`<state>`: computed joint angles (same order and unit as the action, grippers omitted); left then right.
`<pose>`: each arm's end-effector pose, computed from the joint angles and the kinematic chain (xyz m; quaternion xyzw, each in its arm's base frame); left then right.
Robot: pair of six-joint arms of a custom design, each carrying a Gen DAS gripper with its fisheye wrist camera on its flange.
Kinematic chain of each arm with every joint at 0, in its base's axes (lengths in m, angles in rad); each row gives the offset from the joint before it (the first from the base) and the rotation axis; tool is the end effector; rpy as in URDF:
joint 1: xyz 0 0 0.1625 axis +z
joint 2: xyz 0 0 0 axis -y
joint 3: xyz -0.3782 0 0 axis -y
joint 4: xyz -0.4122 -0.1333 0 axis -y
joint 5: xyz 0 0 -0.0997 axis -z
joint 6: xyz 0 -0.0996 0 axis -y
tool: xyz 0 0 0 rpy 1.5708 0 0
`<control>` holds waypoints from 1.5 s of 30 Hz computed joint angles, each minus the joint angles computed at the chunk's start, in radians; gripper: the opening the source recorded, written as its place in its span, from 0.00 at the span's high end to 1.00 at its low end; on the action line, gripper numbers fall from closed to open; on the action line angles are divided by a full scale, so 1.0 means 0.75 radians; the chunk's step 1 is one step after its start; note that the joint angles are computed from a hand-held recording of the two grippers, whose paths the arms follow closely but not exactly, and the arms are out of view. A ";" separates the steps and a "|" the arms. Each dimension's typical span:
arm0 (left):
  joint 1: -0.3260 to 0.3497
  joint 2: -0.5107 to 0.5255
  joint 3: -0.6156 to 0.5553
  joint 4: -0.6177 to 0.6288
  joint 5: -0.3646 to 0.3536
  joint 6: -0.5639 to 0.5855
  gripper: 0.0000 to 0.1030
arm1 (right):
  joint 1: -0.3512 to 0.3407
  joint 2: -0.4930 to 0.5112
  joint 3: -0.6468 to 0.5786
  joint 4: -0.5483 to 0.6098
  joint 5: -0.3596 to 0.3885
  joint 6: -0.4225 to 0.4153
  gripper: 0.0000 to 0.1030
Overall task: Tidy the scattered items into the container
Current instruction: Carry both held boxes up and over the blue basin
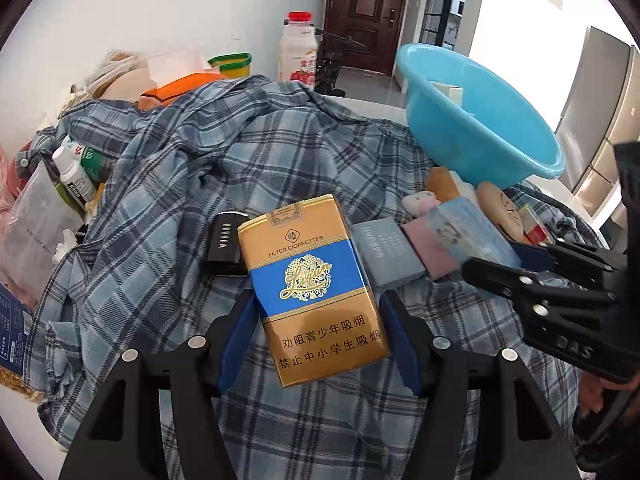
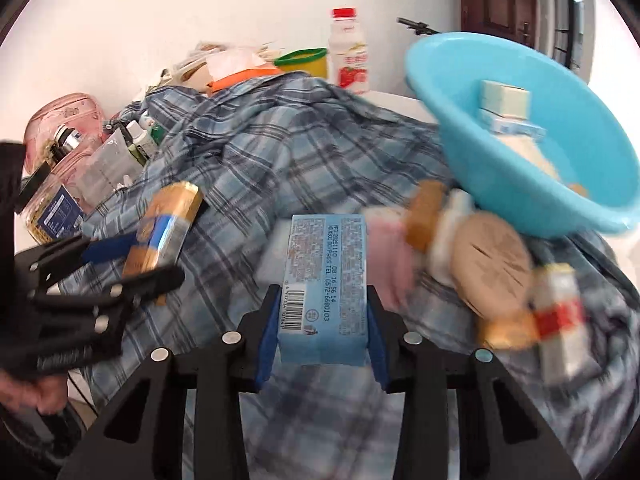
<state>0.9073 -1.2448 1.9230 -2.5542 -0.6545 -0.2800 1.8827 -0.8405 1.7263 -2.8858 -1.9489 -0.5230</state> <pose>-0.1748 -0.5683 0.2343 0.1029 0.8830 -0.3201 0.3274 0.2890 -0.5816 0.0824 0.3525 -0.8935 0.1887 0.2046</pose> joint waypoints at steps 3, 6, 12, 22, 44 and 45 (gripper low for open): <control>-0.021 0.027 -0.009 -0.009 -0.030 0.034 0.37 | -0.019 -0.068 0.093 -0.082 -0.063 0.017 0.64; -0.044 0.060 -0.020 -0.024 -0.051 0.064 0.37 | -0.060 -0.148 0.182 -0.131 -0.055 0.084 0.64; -0.080 0.129 -0.060 -0.016 -0.115 0.101 0.38 | -0.163 -0.317 0.323 -0.121 0.060 0.256 0.63; -0.132 0.264 -0.132 -0.046 -0.196 0.150 0.37 | -0.243 -0.504 0.487 -0.230 0.046 0.293 0.63; -0.142 0.280 -0.156 -0.001 -0.179 0.153 0.38 | -0.248 -0.539 0.505 -0.273 0.049 0.252 0.63; -0.140 0.280 -0.158 0.001 -0.179 0.152 0.38 | -0.246 -0.536 0.502 -0.273 0.048 0.248 0.63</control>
